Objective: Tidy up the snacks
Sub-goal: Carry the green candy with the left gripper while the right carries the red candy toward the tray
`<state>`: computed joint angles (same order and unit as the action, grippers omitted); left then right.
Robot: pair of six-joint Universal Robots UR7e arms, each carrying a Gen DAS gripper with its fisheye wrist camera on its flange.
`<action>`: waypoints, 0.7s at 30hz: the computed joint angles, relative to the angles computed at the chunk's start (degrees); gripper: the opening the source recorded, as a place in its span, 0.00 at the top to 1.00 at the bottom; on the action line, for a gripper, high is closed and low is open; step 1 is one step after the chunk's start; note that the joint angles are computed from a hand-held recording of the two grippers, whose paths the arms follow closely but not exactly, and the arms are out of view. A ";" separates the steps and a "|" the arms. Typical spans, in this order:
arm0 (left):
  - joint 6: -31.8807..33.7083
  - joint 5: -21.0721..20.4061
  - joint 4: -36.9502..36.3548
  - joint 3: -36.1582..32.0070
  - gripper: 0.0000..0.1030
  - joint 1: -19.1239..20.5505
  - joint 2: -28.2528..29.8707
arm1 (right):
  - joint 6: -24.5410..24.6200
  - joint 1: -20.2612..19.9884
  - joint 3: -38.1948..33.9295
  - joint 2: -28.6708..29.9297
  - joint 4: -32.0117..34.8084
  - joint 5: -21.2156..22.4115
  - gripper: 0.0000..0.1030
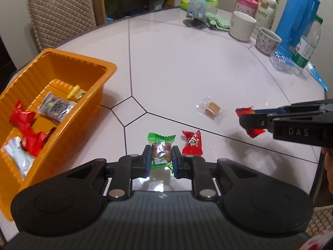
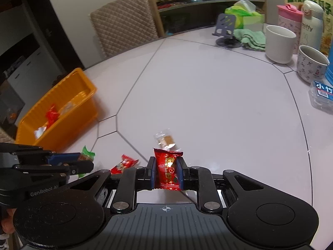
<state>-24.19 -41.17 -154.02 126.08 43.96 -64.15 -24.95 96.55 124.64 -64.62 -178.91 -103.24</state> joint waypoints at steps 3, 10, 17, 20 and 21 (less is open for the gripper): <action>-3.87 0.62 1.84 1.25 0.83 -1.54 -2.08 | -1.24 0.38 0.27 -1.41 2.81 1.07 0.80; -15.32 2.85 10.31 4.30 0.83 -5.81 -8.73 | -3.10 2.33 -0.47 -3.67 11.62 3.03 0.80; -28.19 5.64 23.82 4.96 0.83 -9.39 -15.79 | -5.11 5.92 -2.86 -2.61 17.57 5.99 0.80; -33.91 6.95 30.18 4.83 0.83 -10.55 -18.80 | -5.44 7.52 -4.17 -1.34 18.96 7.86 0.80; -35.76 7.41 32.17 4.77 0.83 -10.83 -19.92 | -5.66 8.04 -4.53 -0.89 19.15 8.43 0.80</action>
